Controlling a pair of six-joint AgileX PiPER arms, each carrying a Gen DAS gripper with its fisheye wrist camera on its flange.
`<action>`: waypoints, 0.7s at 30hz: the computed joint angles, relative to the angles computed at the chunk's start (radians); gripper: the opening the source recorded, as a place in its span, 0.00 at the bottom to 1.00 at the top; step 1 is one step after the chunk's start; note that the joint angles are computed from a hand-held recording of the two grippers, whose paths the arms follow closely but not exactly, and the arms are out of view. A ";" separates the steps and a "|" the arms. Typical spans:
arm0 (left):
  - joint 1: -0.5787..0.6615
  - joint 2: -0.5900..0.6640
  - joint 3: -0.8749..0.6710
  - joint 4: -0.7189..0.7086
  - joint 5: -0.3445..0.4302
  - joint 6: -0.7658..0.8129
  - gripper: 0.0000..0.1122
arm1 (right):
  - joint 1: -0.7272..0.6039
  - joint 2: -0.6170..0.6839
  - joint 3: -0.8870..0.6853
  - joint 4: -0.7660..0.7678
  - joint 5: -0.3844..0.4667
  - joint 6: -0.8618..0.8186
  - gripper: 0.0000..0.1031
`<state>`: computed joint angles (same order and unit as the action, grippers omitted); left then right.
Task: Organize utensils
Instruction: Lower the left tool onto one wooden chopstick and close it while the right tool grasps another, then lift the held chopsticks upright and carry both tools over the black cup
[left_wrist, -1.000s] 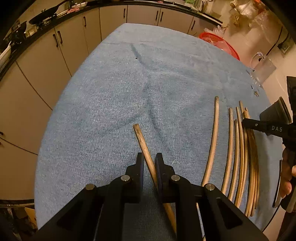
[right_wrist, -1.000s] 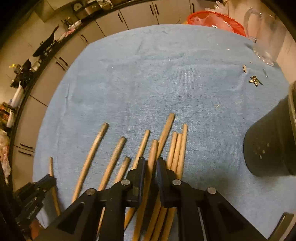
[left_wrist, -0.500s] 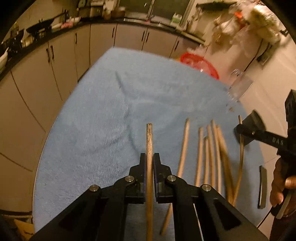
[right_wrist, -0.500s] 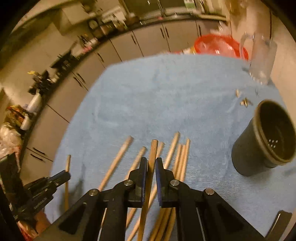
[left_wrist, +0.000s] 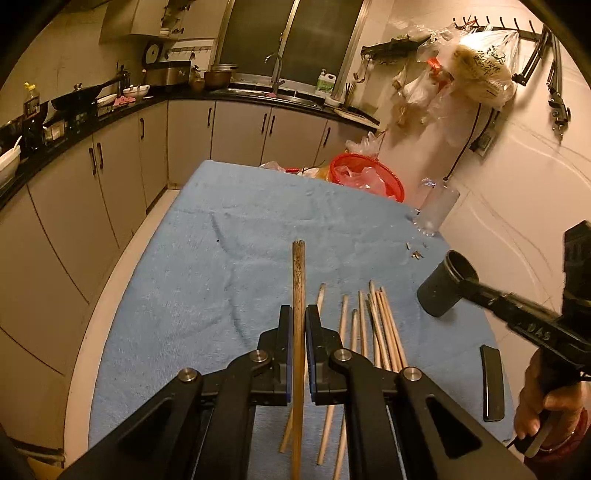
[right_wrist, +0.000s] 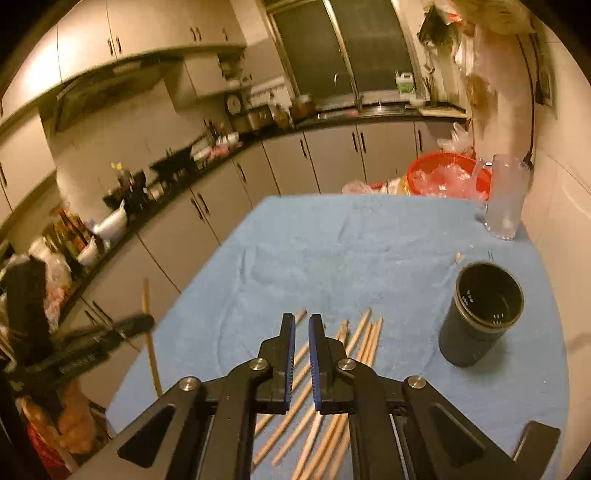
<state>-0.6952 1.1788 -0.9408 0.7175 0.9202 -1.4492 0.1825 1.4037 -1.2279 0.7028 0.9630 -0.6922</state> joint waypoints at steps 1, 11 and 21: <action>0.000 0.004 -0.008 -0.003 0.001 0.007 0.06 | 0.002 0.025 -0.020 -0.014 0.017 0.040 0.09; 0.038 0.012 0.011 -0.035 -0.048 0.025 0.06 | 0.085 0.457 -0.320 -0.217 0.119 0.269 0.13; 0.086 0.016 0.038 -0.068 -0.112 0.056 0.06 | 0.168 0.593 -0.438 -0.359 0.103 0.392 0.13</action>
